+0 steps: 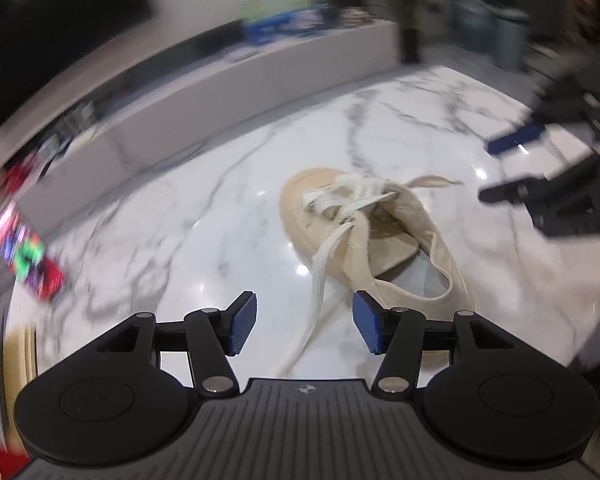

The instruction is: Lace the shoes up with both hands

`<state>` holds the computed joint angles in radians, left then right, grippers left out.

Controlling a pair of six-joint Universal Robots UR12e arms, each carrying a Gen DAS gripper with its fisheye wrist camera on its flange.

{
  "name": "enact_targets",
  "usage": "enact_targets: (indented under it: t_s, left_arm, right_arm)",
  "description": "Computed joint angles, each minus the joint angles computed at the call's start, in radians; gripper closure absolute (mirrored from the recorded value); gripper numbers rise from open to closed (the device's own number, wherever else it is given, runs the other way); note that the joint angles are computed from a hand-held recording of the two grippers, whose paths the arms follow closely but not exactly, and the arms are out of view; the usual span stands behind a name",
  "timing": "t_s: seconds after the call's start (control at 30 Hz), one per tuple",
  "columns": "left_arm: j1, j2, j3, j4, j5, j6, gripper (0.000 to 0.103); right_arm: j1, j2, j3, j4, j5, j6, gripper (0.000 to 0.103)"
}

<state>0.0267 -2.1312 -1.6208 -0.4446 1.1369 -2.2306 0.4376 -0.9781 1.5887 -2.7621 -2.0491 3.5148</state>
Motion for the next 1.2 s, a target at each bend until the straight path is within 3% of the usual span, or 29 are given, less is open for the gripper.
enact_targets:
  t_s: [0.07, 0.17, 0.27, 0.43, 0.5, 0.53, 0.63, 0.77, 1.2]
  left_arm:
    - [-0.007, -0.003, 0.015, -0.019, 0.031, -0.087, 0.05]
    - [-0.007, -0.009, 0.034, -0.043, 0.026, -0.169, 0.049]
    - [-0.01, -0.009, 0.047, -0.078, 0.033, -0.203, 0.034]
    - [-0.031, -0.003, 0.013, 0.004, 0.13, -0.255, 0.029]
    - [-0.055, -0.006, 0.01, 0.019, 0.243, -0.273, 0.028]
    - [-0.058, -0.006, 0.01, 0.015, 0.253, -0.272, 0.028]
    - [-0.056, -0.005, 0.006, 0.011, 0.238, -0.274, 0.028]
    - [-0.057, -0.002, -0.011, 0.069, 0.228, -0.27, 0.028]
    - [-0.053, 0.0, -0.018, 0.074, 0.187, -0.256, 0.028]
  right_arm:
    - [0.008, 0.005, -0.007, -0.012, -0.015, 0.107, 0.054]
    - [0.021, 0.015, -0.024, 0.006, -0.054, 0.239, 0.049]
    - [0.039, 0.034, -0.067, 0.098, -0.13, 0.382, 0.049]
    - [0.055, 0.056, -0.085, 0.042, -0.205, 0.409, 0.043]
    - [0.054, 0.058, -0.087, 0.042, -0.2, 0.458, 0.039]
    - [0.054, 0.059, -0.089, 0.043, -0.198, 0.482, 0.038]
    - [0.044, 0.053, -0.1, 0.117, -0.15, 0.564, 0.037]
    - [0.032, 0.046, -0.094, 0.146, -0.095, 0.626, 0.036]
    - [0.036, 0.052, -0.112, 0.179, -0.114, 0.608, 0.036]
